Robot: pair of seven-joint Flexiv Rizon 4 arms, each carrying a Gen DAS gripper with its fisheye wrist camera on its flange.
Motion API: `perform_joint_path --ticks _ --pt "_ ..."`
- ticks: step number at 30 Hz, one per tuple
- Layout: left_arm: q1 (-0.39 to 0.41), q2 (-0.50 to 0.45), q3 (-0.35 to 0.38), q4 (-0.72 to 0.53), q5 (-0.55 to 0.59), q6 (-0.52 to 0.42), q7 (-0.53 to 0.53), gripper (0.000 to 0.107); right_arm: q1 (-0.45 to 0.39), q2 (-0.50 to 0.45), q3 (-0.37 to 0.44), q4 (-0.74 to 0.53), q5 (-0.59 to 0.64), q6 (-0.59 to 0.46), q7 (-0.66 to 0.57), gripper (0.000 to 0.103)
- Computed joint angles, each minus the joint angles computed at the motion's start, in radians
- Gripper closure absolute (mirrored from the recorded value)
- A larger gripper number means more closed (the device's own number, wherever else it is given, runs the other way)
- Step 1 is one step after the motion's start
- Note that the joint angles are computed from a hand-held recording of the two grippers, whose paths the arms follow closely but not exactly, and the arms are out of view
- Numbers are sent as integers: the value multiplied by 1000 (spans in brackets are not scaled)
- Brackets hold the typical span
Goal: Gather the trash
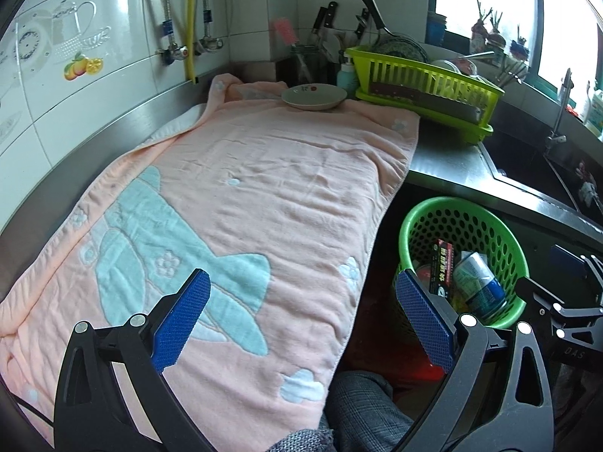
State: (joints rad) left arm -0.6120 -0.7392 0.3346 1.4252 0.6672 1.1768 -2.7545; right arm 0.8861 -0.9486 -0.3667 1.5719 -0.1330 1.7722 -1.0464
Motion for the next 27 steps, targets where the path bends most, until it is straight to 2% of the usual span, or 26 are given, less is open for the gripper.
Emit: perform_joint_path --ticks 6,27 --pt "-17 22 23 25 33 -17 -46 9 13 -7 -11 -15 -3 -8 4 12" --pt "9 31 -11 45 64 -31 -92 9 3 -11 2 -26 -19 -10 7 11"
